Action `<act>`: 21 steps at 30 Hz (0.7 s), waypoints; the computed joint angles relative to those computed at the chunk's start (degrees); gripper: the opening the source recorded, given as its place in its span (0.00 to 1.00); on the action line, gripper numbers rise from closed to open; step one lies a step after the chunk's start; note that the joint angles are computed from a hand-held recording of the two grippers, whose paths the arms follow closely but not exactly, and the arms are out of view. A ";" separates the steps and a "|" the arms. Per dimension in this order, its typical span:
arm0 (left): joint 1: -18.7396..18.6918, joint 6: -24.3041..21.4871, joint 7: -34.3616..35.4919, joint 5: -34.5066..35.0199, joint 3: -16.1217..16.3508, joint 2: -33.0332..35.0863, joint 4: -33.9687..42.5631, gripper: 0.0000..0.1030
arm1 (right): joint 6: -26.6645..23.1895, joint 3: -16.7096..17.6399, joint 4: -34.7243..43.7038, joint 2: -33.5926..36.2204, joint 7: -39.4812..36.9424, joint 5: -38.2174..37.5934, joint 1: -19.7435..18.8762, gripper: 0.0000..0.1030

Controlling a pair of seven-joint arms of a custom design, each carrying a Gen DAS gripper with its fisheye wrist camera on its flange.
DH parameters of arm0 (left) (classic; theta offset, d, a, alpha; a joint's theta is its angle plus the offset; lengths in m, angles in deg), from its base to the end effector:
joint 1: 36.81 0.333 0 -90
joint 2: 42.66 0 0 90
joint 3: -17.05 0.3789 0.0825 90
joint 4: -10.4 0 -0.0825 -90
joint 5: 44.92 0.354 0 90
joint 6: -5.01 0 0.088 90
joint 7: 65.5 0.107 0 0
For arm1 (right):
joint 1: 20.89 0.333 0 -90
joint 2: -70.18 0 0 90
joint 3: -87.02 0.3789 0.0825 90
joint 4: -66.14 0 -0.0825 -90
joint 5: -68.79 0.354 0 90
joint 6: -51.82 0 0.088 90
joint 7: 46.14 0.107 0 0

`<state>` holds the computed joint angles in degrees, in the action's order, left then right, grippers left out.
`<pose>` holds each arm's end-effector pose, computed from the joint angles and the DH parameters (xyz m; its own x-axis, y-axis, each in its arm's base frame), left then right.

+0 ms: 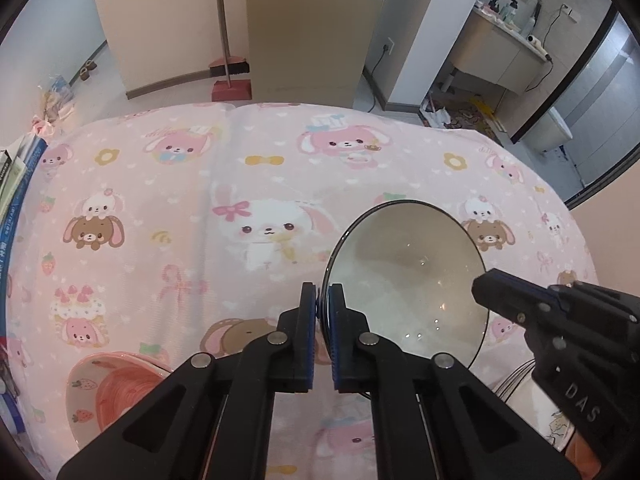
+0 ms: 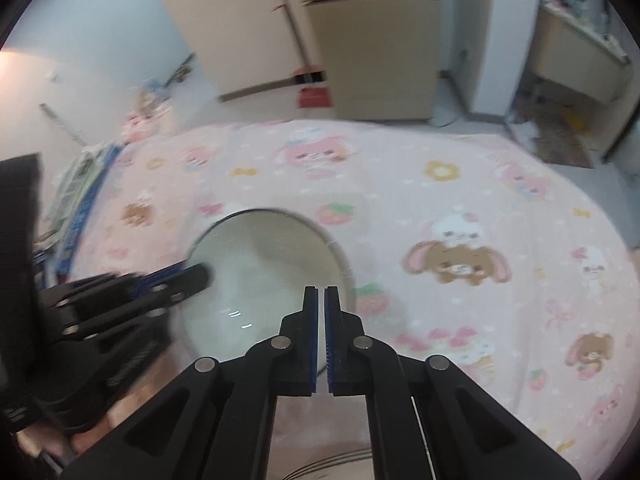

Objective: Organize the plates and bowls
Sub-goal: 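Grasp a white bowl rim with the left tool while the right tool grasps a white bowl, then carry the white bowl with the left tool while the right tool carries its white bowl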

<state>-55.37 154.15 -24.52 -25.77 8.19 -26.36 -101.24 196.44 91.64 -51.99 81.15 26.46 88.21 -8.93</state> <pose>0.5648 -0.2904 0.4543 0.1123 -0.9873 0.1127 -0.9101 -0.1477 -0.3871 0.5699 0.1635 0.4504 0.3539 -0.9154 -0.1919 -0.9095 -0.2889 -0.2990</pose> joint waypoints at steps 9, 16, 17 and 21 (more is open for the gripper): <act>1.36 -0.03 2.06 -3.51 -0.66 0.78 0.02 0.04 | 2.13 -0.05 0.12 1.42 6.91 -4.75 -0.11 0.49; 2.80 -0.36 6.73 -10.09 -1.86 2.83 0.91 0.10 | -2.33 0.87 2.43 4.20 6.35 0.29 -1.29 0.66; 2.55 -0.20 6.84 -10.02 -1.63 3.16 1.06 0.11 | -2.57 0.93 2.60 4.83 6.18 1.16 -1.43 0.59; 0.85 -0.26 5.69 -8.43 -0.44 3.79 1.61 0.11 | -3.32 0.66 3.18 7.01 7.06 -0.09 -0.96 0.27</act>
